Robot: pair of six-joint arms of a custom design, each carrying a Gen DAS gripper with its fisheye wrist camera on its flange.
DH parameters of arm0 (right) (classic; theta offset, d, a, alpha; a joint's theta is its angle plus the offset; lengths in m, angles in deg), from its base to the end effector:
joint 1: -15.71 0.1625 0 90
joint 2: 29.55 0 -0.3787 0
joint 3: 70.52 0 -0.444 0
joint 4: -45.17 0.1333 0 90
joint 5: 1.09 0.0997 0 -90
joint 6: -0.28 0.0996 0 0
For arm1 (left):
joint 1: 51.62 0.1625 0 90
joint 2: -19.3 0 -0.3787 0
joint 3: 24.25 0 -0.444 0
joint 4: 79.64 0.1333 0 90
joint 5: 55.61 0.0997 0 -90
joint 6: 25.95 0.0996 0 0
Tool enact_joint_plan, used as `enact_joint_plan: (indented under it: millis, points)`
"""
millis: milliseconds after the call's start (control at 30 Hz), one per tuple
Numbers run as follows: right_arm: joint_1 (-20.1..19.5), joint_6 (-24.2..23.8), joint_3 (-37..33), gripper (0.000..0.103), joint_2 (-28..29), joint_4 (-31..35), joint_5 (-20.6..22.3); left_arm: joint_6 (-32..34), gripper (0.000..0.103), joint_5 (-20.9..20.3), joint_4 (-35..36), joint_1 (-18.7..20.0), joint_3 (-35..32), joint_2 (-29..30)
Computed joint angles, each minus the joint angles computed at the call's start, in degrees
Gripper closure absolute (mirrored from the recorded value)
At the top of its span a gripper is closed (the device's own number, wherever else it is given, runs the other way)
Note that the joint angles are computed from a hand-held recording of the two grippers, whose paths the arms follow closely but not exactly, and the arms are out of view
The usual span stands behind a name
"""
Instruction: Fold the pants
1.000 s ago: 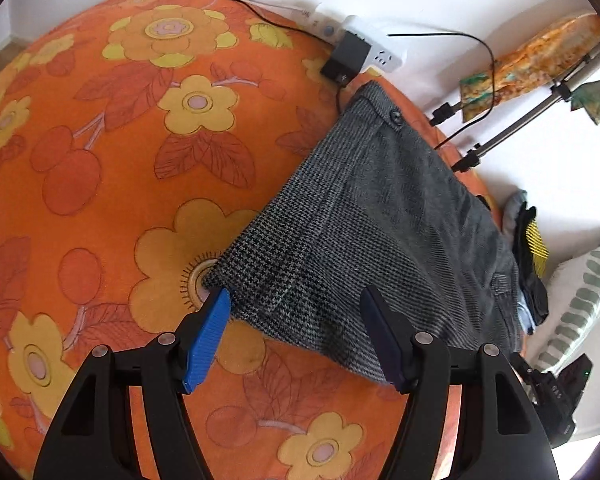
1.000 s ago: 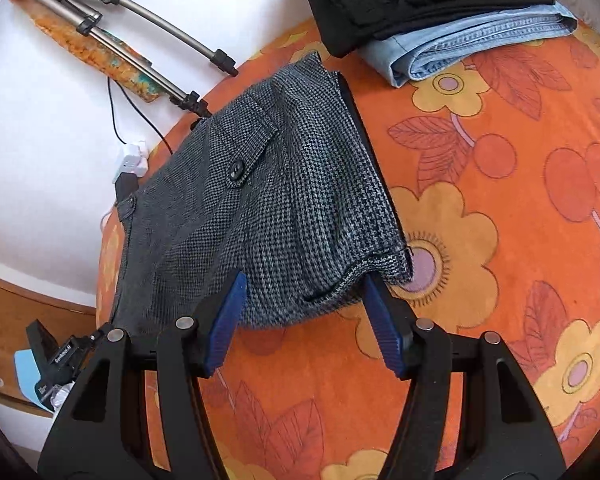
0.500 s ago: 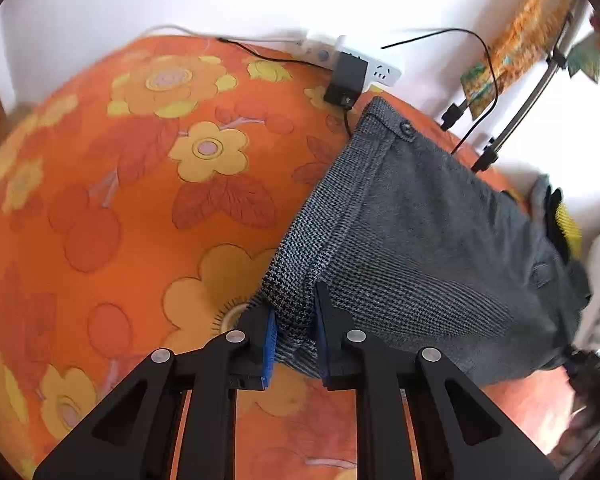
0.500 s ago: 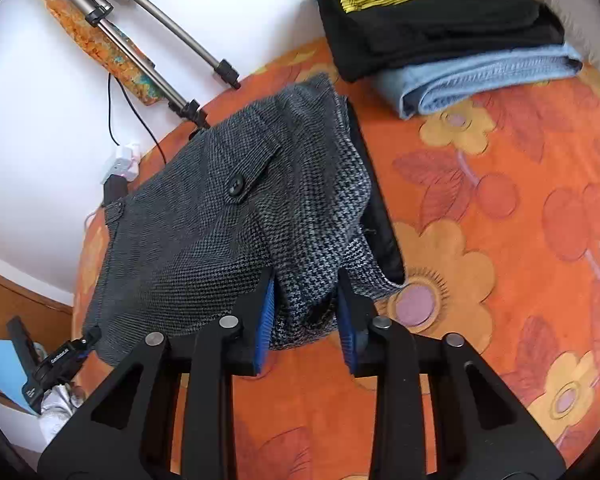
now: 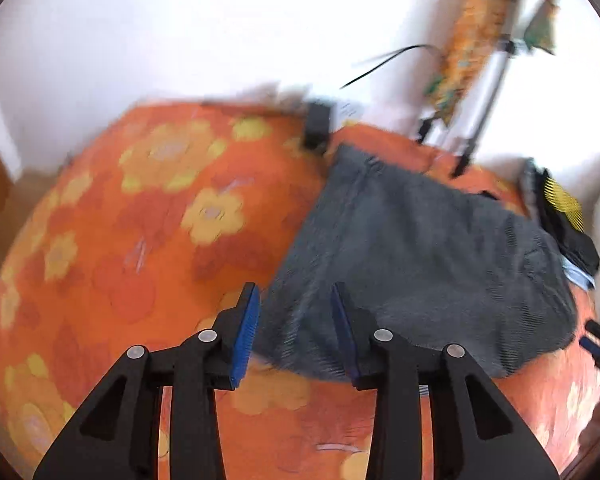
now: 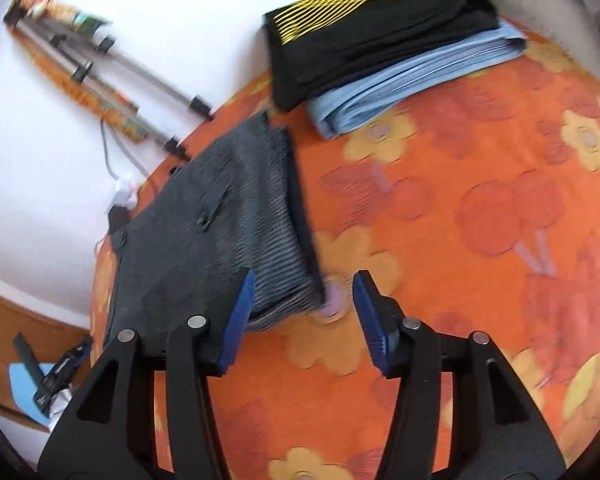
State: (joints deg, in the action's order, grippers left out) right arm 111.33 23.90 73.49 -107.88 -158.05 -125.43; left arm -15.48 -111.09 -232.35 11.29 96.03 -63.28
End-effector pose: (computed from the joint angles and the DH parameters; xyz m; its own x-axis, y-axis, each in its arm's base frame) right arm 0.1147 -0.3780 0.1468 -0.8167 0.5746 0.0533 0.2850 0.4820 -0.8285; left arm -0.0703 -0.5540 0.2343 -0.7536 0.3058 -0.5818 0.5589 0.7640 -0.3224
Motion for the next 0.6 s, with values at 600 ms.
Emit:
enact_joint_plan:
  millis: [600]
  points:
    - [-8.5, -6.07, 0.82, 0.05, -7.09, 6.03, 13.56, 15.69, 0.044, -14.46, 4.4, -17.19, 6.95, 6.55]
